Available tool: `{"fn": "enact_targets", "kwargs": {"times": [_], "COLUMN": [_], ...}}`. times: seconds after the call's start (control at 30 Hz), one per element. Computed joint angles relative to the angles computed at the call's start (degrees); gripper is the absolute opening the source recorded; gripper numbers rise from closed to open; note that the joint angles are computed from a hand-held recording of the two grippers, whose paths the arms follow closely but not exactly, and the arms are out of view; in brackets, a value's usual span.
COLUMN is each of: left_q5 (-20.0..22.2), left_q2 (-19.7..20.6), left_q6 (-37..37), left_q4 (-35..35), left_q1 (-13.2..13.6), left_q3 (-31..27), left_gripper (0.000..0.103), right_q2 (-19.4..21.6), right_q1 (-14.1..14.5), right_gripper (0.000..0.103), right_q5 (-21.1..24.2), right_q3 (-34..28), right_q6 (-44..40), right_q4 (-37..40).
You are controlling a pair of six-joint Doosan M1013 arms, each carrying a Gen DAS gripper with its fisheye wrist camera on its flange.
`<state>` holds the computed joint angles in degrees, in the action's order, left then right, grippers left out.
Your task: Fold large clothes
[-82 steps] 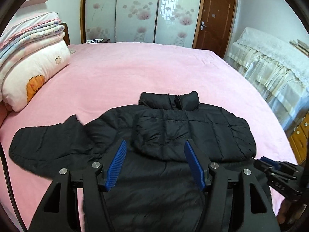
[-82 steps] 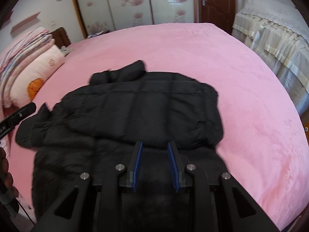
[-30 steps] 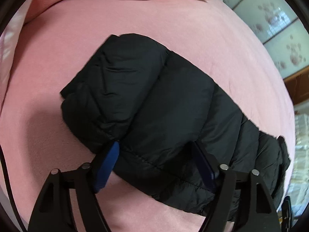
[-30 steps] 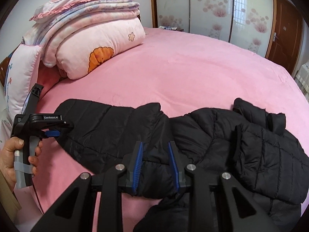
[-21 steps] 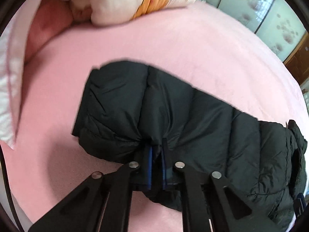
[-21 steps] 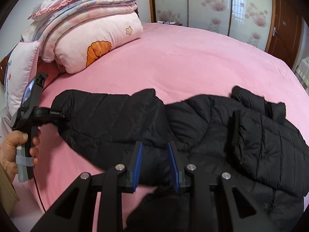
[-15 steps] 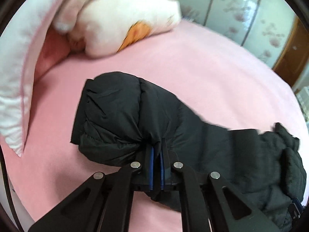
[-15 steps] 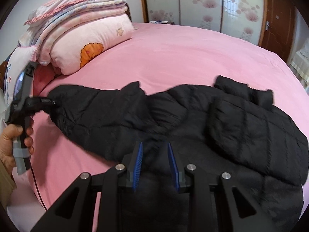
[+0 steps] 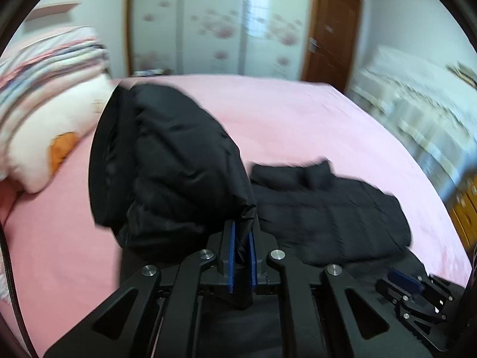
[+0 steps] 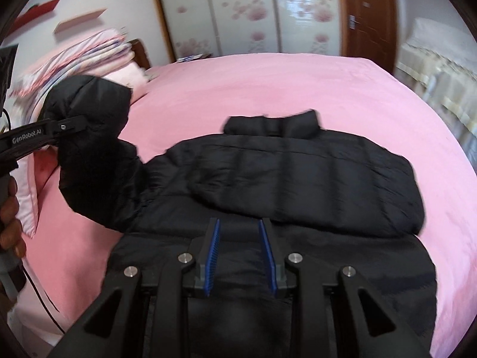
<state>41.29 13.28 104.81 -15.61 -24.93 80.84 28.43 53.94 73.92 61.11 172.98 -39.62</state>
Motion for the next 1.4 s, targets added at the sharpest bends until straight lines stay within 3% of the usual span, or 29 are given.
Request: {"fn": "enact_targets", "kwargs": {"times": [0.13, 0.27, 0.47, 0.53, 0.67, 0.73, 0.83, 0.9, 1.03, 1.13, 1.4], "left_q5": [4.72, 5.13, 4.83, 4.08, 1.55, -1.51, -5.21, -6.01, -4.82, -3.26, -2.42], "left_q2": [1.55, 1.51, -0.60, -1.92, -4.75, -6.54, -8.35, -8.88, -7.61, -6.06, -2.92], "left_q6": [0.86, 1.27, 5.03, 5.59, 6.93, 5.27, -1.75, -6.06, -15.99, -20.15, -21.92], "left_q4": [0.17, 1.20, -2.82, -4.25, -7.24, -4.87, 1.94, 4.60, 11.05, 10.57, 6.81], "left_q1": [-4.82, -7.63, -7.83, -7.22, -5.30, -4.50, -3.51, -2.09, 0.26, 2.49, 5.09], "left_q3": [0.00, 2.50, 5.87, 7.19, 9.93, 11.88, 14.09, 15.17, 15.31, 14.88, 14.05], "left_gripper": [0.016, 0.024, 0.036, 0.047, 0.053, 0.055, 0.061, 0.062, 0.062, 0.062, 0.062], "right_q2": [-3.22, -5.88, -8.50, -8.87, -9.85, -10.19, -10.31, -10.50, -10.64, -10.71, -9.81], "right_q1": [0.22, 0.45, 0.48, 0.37, 0.10, -0.07, -0.42, -0.77, -2.03, -3.39, -6.22], "right_gripper": [0.027, 0.027, 0.027, 0.027, 0.027, 0.027, 0.035, 0.037, 0.037, 0.037, 0.037], "right_q5": [0.61, 0.80, -0.59, -1.77, -5.67, -7.36, -8.93, -10.21, -12.51, -15.20, -22.78], "right_q3": [5.50, 9.99, 14.52, 15.21, 16.98, 17.62, 18.10, 18.58, 19.21, 19.83, 20.67], "right_q6": [4.78, 8.98, 13.36, 14.26, 15.81, 16.21, 16.65, 17.09, 17.28, 17.24, 16.56], "right_q4": [-0.02, -0.13, -0.34, -0.23, 0.09, 0.30, 0.57, 0.68, 2.20, 4.06, 5.81]}}
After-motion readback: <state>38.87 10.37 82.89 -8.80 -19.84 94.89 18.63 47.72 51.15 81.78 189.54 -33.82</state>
